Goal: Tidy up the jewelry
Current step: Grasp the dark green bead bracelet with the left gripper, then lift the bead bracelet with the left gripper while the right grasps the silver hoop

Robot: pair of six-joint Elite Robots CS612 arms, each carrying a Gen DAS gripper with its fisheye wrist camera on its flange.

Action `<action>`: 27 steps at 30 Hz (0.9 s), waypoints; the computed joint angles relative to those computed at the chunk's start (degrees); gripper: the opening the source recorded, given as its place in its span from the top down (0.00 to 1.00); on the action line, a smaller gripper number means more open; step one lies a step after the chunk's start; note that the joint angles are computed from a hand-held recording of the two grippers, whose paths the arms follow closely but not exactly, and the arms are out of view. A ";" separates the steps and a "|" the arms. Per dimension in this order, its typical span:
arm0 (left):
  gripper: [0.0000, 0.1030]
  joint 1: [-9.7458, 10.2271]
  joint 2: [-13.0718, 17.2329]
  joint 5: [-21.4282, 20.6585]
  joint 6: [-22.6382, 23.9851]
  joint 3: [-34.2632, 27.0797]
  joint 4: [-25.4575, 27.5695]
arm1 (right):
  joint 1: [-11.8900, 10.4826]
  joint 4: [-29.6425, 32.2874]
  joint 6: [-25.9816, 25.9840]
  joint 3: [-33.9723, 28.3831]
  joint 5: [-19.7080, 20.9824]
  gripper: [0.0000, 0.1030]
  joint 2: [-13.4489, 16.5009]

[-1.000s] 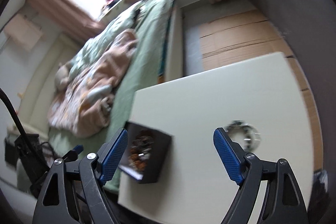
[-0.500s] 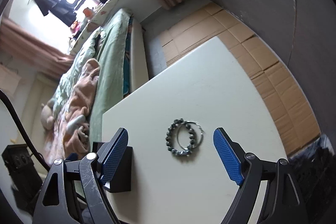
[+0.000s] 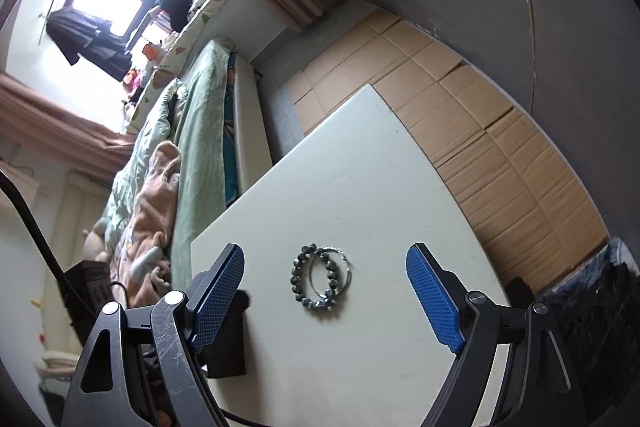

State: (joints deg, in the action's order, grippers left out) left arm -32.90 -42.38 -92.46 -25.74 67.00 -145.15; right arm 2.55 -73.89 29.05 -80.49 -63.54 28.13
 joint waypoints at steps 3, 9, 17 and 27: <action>0.59 -0.11 1.42 0.17 -0.78 -2.11 2.68 | -0.32 -0.39 0.87 -0.59 0.73 0.19 0.42; 0.65 -0.50 3.25 1.03 -0.92 -4.45 6.08 | -0.59 -0.91 2.14 -1.37 0.73 0.19 0.89; 0.90 -0.73 4.04 2.27 -1.96 -4.50 5.57 | -0.26 -0.31 1.33 -0.22 0.14 0.19 0.38; 0.90 0.21 0.68 -0.83 -3.27 0.41 -4.46 | 0.96 2.23 -3.14 1.64 -2.28 0.20 -0.45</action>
State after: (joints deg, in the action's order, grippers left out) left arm -32.69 -41.70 -93.29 -29.00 67.41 -149.61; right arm 3.51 -71.66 25.90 -78.85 -65.81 27.68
